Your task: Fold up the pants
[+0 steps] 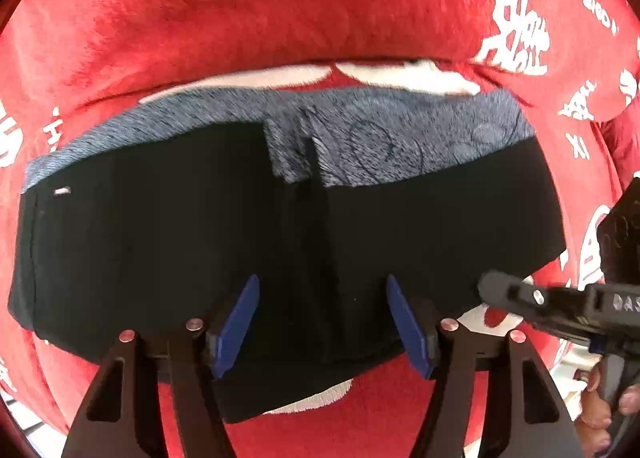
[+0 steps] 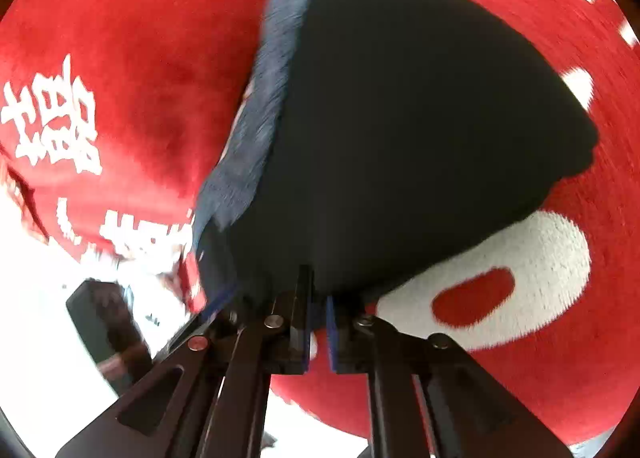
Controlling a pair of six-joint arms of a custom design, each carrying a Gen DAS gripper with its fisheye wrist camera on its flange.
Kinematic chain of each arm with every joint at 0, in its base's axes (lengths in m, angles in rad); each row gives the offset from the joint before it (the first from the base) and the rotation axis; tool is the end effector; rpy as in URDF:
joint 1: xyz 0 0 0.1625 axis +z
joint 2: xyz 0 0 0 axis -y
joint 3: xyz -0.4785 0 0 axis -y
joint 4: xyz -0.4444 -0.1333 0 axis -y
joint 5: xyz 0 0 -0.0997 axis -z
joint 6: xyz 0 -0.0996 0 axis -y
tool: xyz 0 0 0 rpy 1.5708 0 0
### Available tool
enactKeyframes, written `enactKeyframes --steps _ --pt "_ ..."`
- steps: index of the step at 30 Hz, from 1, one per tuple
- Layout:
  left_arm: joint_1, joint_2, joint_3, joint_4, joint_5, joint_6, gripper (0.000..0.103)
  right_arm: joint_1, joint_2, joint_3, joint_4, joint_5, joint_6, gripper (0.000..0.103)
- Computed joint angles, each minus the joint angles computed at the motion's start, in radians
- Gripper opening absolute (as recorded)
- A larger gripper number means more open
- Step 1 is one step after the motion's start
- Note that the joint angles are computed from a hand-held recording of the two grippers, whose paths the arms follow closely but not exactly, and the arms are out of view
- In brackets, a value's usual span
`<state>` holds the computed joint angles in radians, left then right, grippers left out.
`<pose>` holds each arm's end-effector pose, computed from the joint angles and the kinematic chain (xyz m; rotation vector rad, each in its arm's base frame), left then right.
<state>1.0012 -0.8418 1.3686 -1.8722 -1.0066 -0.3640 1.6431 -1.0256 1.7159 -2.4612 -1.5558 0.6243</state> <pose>-0.2642 -0.7585 0.1916 0.3434 2.5170 -0.0746 0.1856 -0.6967 0.2109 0.8280 2.9319 -0.2797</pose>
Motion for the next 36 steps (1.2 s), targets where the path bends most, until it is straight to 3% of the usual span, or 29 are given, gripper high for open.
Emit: enactKeyframes --steps 3,5,6,7,9,11,13,17,18,21,22,26,28,31,34,36 --pt "-0.014 0.008 -0.031 -0.016 0.054 0.011 0.067 0.013 -0.013 -0.074 0.155 -0.001 -0.106 0.016" --pt "-0.017 0.021 -0.058 -0.027 0.065 0.027 0.067 0.023 -0.023 -0.105 0.155 -0.022 -0.193 0.017" --pt "-0.018 0.034 -0.079 -0.03 0.067 0.039 0.067 0.025 -0.027 -0.12 0.147 -0.043 -0.229 0.027" --pt "-0.019 0.04 -0.088 -0.034 0.067 0.048 0.067 0.028 -0.025 -0.147 0.147 -0.089 -0.261 0.051" --pt "-0.021 0.072 -0.126 -0.038 0.066 0.075 0.067 0.026 -0.014 -0.187 0.14 -0.18 -0.292 0.071" --pt "-0.024 0.112 -0.165 -0.026 0.064 0.088 0.067 0.014 0.015 -0.236 0.14 -0.255 -0.334 0.07" --pt "-0.023 0.147 -0.195 -0.021 0.045 0.09 0.067 -0.015 0.044 -0.28 0.156 -0.283 -0.337 0.055" --pt "-0.021 0.186 -0.213 -0.003 0.024 0.073 0.067 -0.1 0.094 -0.322 0.199 -0.142 -0.26 0.046" --pt "-0.019 0.195 -0.22 0.017 0.026 0.058 0.067 -0.114 0.099 -0.321 0.21 -0.116 -0.249 0.039" --pt "-0.018 0.19 -0.202 0.023 0.035 0.063 0.067 -0.103 0.109 -0.346 0.243 -0.123 -0.276 0.036" --pt "-0.018 0.187 -0.194 0.024 0.038 0.078 0.067 -0.095 0.106 -0.35 0.254 -0.133 -0.299 0.036" --pt "-0.027 0.183 -0.153 0.0 0.085 0.14 0.067 -0.06 0.148 -0.412 0.345 -0.289 -0.324 0.036" --pt "-0.029 0.177 -0.149 0.007 0.086 0.136 0.067 -0.043 0.169 -0.424 0.347 -0.344 -0.309 0.041" --pt "-0.027 0.151 -0.13 -0.006 0.061 0.122 0.067 -0.025 0.172 -0.417 0.328 -0.378 -0.297 0.047" --pt "-0.03 0.118 -0.1 -0.02 0.085 0.117 0.067 -0.01 0.156 -0.398 0.33 -0.409 -0.272 0.052" --pt "-0.024 0.086 -0.078 -0.013 0.09 0.087 0.067 0.017 0.147 -0.389 0.323 -0.466 -0.275 0.052"
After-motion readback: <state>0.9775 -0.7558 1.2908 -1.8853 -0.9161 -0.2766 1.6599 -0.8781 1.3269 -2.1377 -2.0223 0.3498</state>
